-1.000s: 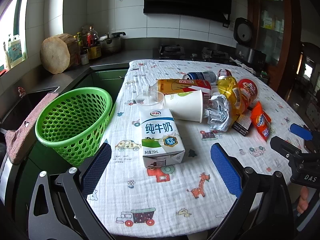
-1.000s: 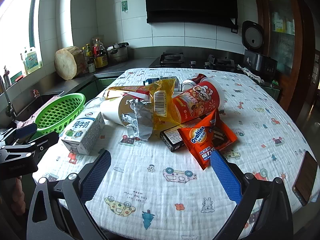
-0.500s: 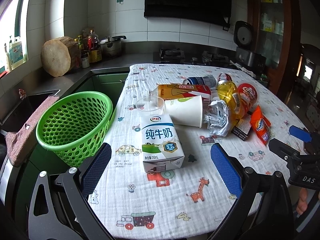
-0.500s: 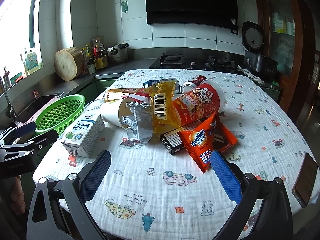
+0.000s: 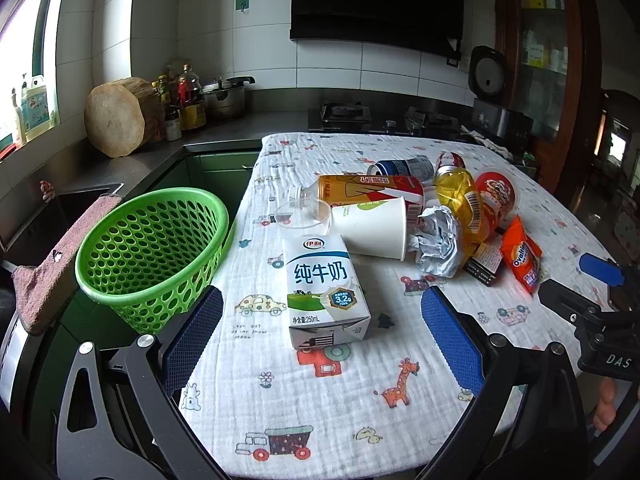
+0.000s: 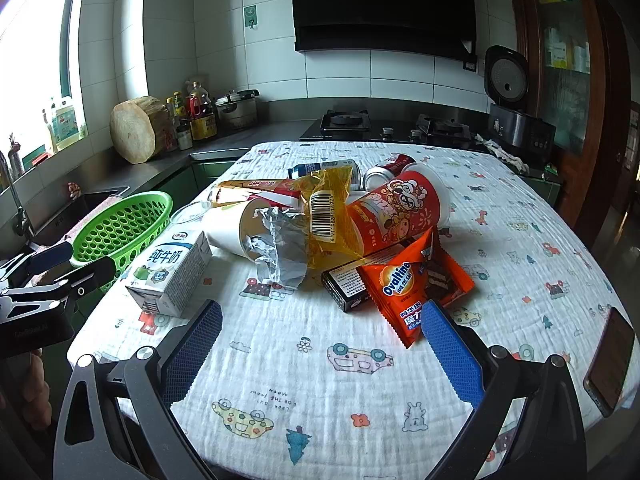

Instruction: Collect trash

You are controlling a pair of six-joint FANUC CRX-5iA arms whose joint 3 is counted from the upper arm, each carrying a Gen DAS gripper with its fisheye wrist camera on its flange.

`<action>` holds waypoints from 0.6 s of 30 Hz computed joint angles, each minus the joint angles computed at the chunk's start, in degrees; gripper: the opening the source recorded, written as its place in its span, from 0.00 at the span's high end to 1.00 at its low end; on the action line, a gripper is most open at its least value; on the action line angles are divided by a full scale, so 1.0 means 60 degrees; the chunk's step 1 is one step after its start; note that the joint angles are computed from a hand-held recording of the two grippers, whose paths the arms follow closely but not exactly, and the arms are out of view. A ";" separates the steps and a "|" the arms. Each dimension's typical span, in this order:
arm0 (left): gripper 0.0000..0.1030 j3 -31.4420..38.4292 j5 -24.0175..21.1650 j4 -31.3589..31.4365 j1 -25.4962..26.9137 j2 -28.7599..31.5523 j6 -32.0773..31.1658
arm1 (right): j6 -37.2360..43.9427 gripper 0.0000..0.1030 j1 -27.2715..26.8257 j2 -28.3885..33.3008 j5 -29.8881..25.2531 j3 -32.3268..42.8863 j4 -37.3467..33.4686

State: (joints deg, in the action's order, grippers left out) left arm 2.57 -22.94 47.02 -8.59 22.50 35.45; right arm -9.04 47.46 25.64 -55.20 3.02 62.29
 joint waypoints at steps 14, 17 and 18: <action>0.05 0.0600 -0.0247 -0.0555 0.0093 0.0384 0.0675 | 0.0266 0.06 -0.0219 0.0006 0.0422 0.0049 -0.0212; 0.05 0.0893 -0.0410 -0.0808 0.0144 0.0581 0.0941 | 0.0517 0.06 -0.0411 -0.0013 0.0754 0.0030 -0.0383; 0.05 0.1049 -0.0502 -0.0982 0.0167 0.0669 0.1105 | 0.0655 0.06 -0.0467 -0.0001 0.0826 0.0060 -0.0452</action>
State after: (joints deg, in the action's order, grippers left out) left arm 8.86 -25.95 41.12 -7.59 26.52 42.08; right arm -5.11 44.66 25.64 -50.25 3.38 59.58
